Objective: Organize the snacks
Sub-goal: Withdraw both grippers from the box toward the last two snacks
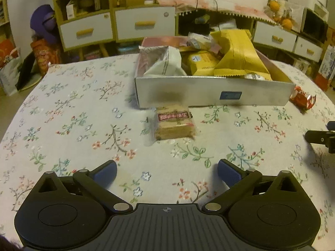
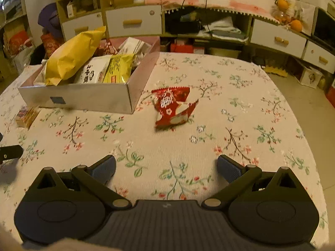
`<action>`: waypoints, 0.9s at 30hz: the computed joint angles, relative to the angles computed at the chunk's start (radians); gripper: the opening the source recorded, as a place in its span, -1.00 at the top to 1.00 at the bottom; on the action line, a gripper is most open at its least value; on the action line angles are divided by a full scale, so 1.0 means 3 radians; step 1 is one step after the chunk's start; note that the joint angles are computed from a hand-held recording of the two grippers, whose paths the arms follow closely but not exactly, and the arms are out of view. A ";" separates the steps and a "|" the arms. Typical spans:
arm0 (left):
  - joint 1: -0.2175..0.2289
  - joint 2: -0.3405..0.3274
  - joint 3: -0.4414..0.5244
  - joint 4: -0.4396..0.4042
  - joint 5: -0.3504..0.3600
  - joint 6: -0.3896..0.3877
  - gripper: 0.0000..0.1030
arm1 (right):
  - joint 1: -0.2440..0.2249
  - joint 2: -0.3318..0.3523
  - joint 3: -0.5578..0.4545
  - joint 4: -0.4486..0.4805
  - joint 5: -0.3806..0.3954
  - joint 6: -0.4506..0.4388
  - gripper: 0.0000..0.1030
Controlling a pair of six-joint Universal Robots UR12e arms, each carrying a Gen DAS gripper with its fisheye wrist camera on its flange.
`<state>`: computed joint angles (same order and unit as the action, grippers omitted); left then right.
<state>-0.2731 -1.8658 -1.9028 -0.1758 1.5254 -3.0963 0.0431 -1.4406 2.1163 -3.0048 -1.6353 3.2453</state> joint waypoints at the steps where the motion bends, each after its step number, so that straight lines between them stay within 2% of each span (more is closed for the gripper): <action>1: -0.0007 -0.0019 -0.0015 0.0099 0.0012 -0.0009 -1.00 | -0.0008 0.0016 0.0002 -0.0051 0.0009 -0.0017 -1.00; 7: -0.0027 -0.0120 0.0028 0.0325 0.0027 -0.0039 -1.00 | 0.0008 0.0124 -0.0055 -0.0223 -0.0069 0.0036 -1.00; 15: -0.0080 -0.0221 0.0166 0.0316 0.0213 -0.0233 -0.95 | 0.0047 0.0241 -0.0161 -0.0291 -0.0320 0.0213 -0.93; 21: -0.0095 -0.0245 0.0192 0.0365 0.0270 -0.0295 -0.70 | 0.0063 0.0282 -0.0185 -0.0380 -0.0476 0.0331 -0.49; 27: -0.0103 -0.0247 0.0211 0.0357 0.0291 -0.0342 -0.41 | 0.0076 0.0292 -0.0186 -0.0445 -0.0463 0.0201 -0.09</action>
